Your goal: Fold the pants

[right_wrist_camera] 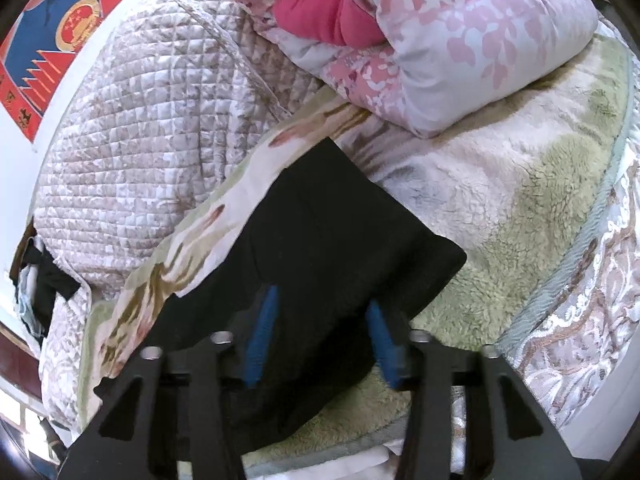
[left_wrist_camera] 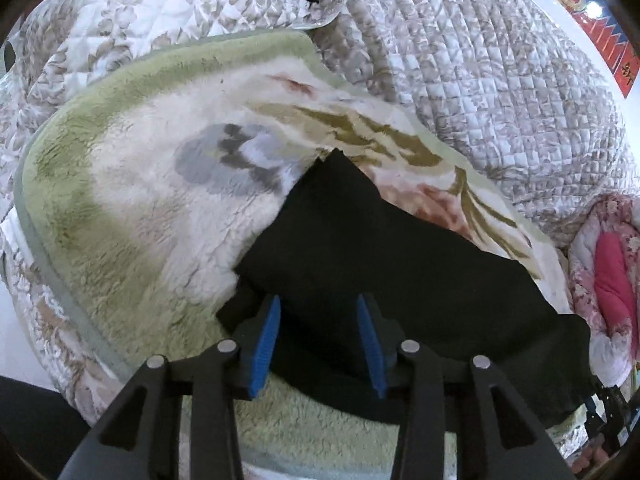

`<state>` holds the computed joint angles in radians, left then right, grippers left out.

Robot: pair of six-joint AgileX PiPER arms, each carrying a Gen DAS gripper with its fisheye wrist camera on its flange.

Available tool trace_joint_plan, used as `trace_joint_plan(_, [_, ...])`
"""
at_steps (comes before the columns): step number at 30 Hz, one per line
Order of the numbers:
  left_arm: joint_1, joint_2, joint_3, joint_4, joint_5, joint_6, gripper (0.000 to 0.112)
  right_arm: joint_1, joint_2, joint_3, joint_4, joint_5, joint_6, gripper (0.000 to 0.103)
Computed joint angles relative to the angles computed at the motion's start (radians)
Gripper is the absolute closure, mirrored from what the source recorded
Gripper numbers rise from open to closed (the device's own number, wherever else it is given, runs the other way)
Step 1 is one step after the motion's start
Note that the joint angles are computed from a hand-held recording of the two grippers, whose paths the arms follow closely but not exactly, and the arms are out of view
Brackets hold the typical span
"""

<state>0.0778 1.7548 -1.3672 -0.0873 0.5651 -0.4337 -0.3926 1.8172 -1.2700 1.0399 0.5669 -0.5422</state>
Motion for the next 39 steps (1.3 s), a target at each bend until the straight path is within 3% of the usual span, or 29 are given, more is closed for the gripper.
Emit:
trace_joint_plan(1, [-0.012, 0.003, -0.004, 0.046, -0.004, -0.031, 0.085, 0.003, 0.005, -0.009, -0.023, 0.001, 0.02, 0.088])
trace_joint_plan(2, [-0.025, 0.012, -0.018, 0.104, 0.009, -0.068, 0.105, 0.003, 0.011, -0.016, -0.035, 0.005, 0.032, 0.091])
trace_joint_plan(10, [-0.066, -0.134, 0.07, 0.26, -0.001, -0.217, 0.105, -0.023, -0.031, 0.018, 0.082, 0.016, -0.092, 0.095])
trace_joint_plan(13, [-0.084, -0.114, 0.063, 0.324, 0.027, -0.236, 0.105, -0.024, -0.03, 0.015, 0.04, 0.0, -0.035, 0.095])
trace_joint_plan(15, [-0.056, -0.07, 0.045, 0.235, 0.074, -0.176, 0.105, -0.037, -0.004, -0.002, -0.014, 0.025, 0.046, 0.095])
trace_joint_plan(17, [-0.044, -0.072, 0.068, 0.205, 0.07, -0.154, 0.104, -0.039, -0.006, -0.003, -0.029, 0.027, 0.059, 0.095])
trace_joint_plan(20, [-0.081, -0.106, 0.078, 0.358, 0.09, -0.283, 0.101, -0.027, -0.058, 0.037, -0.097, -0.037, 0.119, 0.087])
trace_joint_plan(23, [-0.104, -0.146, 0.076, 0.585, 0.157, -0.505, 0.101, 0.007, -0.144, 0.094, -0.3, -0.179, 0.314, 0.082])
trace_joint_plan(24, [-0.104, -0.157, 0.072, 0.626, 0.17, -0.54, 0.101, 0.02, -0.179, 0.122, -0.354, -0.242, 0.35, 0.082])
trace_joint_plan(26, [-0.092, -0.16, 0.048, 0.603, 0.154, -0.494, 0.101, 0.033, -0.209, 0.136, -0.342, -0.283, 0.303, 0.079])
trace_joint_plan(27, [-0.082, -0.155, 0.031, 0.541, 0.126, -0.411, 0.101, 0.045, -0.207, 0.12, -0.285, -0.27, 0.219, 0.075])
trace_joint_plan(29, [-0.081, -0.102, -0.037, 0.374, 0.094, -0.211, 0.089, 0.065, -0.159, 0.049, -0.223, -0.175, 0.092, 0.074])
trace_joint_plan(32, [-0.086, 0.024, -0.158, 0.15, 0.099, 0.023, 0.083, 0.12, -0.03, -0.124, -0.396, -0.026, 0.2, 0.074])
trace_joint_plan(35, [-0.088, 0.111, -0.233, 0.236, 0.23, -0.067, 0.084, 0.127, 0.052, -0.196, -0.62, -0.006, 0.453, 0.074])
trace_joint_plan(37, [-0.063, 0.072, -0.158, 0.255, 0.179, -0.107, 0.086, 0.1, 0.038, -0.159, -0.592, -0.045, 0.446, 0.074])
trace_joint_plan(39, [-0.06, 0.006, -0.087, 0.387, 0.148, -0.223, 0.086, 0.099, 0.006, -0.111, -0.623, -0.105, 0.463, 0.074])
